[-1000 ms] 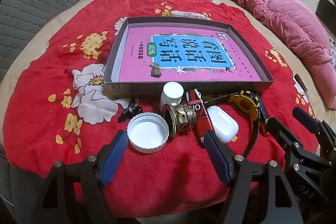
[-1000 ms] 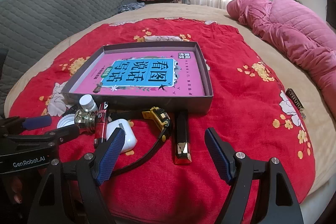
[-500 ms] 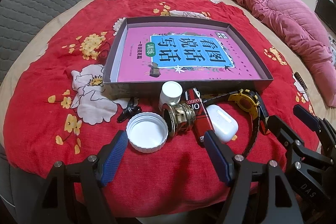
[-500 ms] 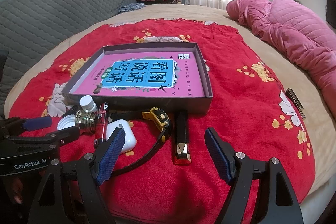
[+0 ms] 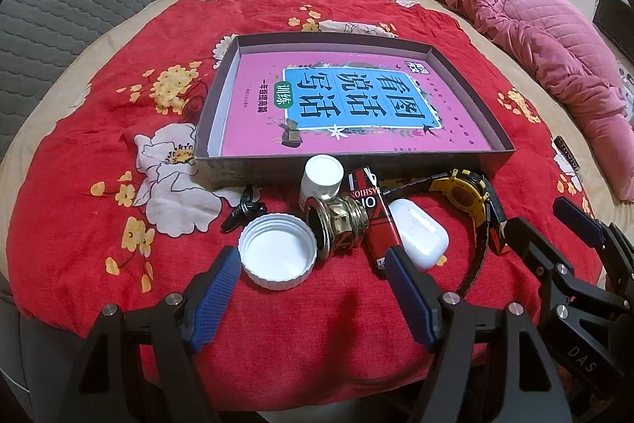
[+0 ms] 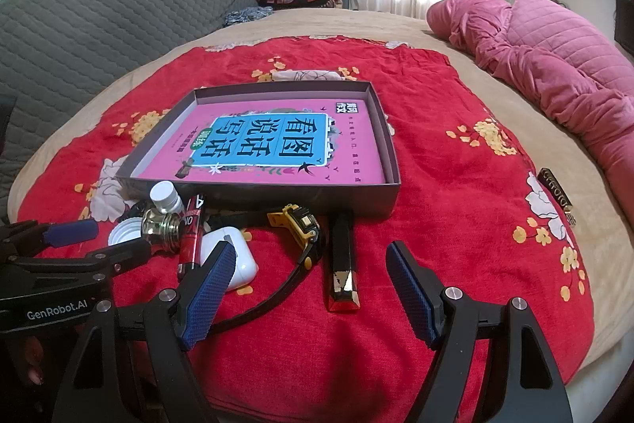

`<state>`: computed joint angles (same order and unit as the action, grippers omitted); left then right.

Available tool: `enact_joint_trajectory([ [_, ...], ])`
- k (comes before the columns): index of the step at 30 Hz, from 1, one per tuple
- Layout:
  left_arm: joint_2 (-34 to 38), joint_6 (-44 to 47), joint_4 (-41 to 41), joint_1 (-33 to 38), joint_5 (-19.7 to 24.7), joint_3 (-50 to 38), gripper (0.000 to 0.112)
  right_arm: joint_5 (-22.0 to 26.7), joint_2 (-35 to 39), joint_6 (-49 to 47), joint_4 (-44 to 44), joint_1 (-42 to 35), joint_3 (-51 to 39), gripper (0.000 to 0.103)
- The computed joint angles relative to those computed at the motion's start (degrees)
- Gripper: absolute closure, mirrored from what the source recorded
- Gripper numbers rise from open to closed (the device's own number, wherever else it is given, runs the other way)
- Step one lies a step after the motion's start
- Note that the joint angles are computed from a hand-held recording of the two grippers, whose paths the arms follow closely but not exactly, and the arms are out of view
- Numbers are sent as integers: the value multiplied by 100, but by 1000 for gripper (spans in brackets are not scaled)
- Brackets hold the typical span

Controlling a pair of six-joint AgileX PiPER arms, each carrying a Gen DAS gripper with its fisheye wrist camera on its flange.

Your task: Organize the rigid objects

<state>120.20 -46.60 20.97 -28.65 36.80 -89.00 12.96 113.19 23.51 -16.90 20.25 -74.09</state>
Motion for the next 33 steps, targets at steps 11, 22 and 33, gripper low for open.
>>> enact_joint_trajectory([
  [11,-72,28,-21,28,-39,104,38,2,-27,14,16,-33,11,24],
  [22,-341,334,-300,272,-309,531,38,-28,-85,65,103,-302,80,24],
  [33,-282,688,-702,478,-256,620,38,93,20,-164,369,-373,16,24],
])
